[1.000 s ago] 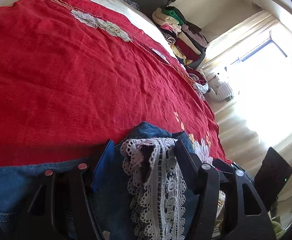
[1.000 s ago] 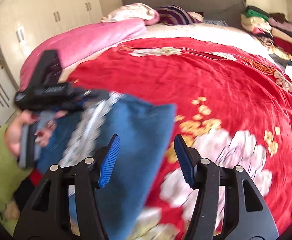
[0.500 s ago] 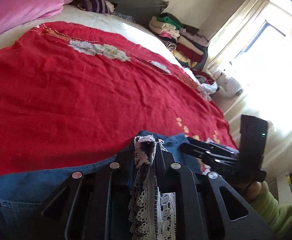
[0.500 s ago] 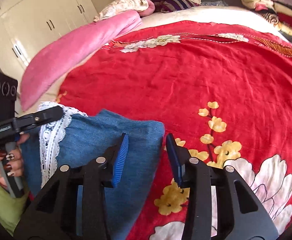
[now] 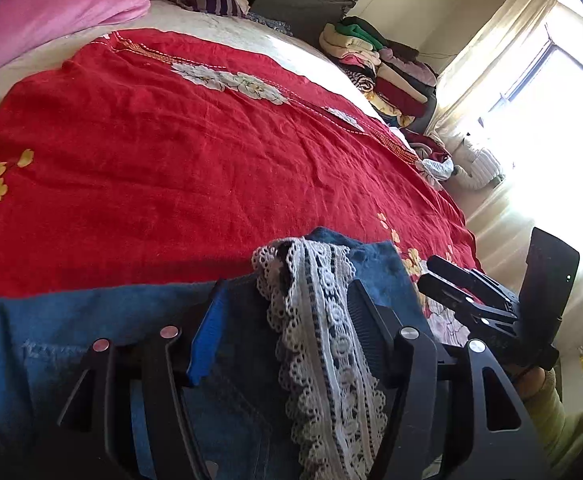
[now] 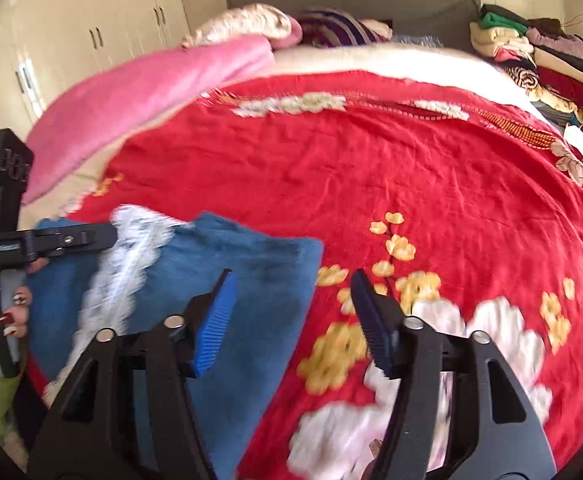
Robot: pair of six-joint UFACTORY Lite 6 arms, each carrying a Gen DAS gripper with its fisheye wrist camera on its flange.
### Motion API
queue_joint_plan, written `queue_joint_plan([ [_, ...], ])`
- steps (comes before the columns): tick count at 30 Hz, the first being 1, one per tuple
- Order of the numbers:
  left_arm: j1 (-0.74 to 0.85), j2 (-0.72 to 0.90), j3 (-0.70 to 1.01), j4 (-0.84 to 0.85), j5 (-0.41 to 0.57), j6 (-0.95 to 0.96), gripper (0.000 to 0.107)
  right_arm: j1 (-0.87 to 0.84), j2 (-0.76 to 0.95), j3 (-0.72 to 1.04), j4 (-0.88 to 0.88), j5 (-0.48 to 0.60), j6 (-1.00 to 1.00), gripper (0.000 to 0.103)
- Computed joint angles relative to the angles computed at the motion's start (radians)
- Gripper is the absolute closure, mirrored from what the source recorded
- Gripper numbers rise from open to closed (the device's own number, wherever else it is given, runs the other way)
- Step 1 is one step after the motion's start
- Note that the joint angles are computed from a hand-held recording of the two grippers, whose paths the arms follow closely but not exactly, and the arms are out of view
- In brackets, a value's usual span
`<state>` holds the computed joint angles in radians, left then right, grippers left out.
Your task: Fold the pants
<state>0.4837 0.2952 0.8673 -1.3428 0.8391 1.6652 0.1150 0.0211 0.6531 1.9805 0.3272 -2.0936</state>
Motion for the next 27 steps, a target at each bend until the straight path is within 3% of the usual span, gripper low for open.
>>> queue_joint_plan([
  [7,0.235,-0.189,-0.241,0.167,0.101,0.075,0.043,-0.002,-0.375,-0.294,-0.28,0.04,0.211,0.041],
  [14,0.406,-0.242,-0.358,0.344,0.214,0.088,0.043,0.137,-0.632,-0.487,-0.47,-0.043,0.417,0.041],
  [19,0.387,-0.23,-0.395,0.366,0.187,0.081,0.043,0.203,-0.671,-0.54,-0.392,-0.066,0.347,0.041],
  [26,0.237,-0.268,-0.462,0.241,0.045,0.051,0.043,0.178,-0.589,-0.552,-0.171,-0.052,0.119,0.04],
  [27,0.218,-0.291,-0.483,0.215,0.029,0.06,0.048,0.177,-0.578,-0.556,-0.131,-0.049,0.079,0.039],
])
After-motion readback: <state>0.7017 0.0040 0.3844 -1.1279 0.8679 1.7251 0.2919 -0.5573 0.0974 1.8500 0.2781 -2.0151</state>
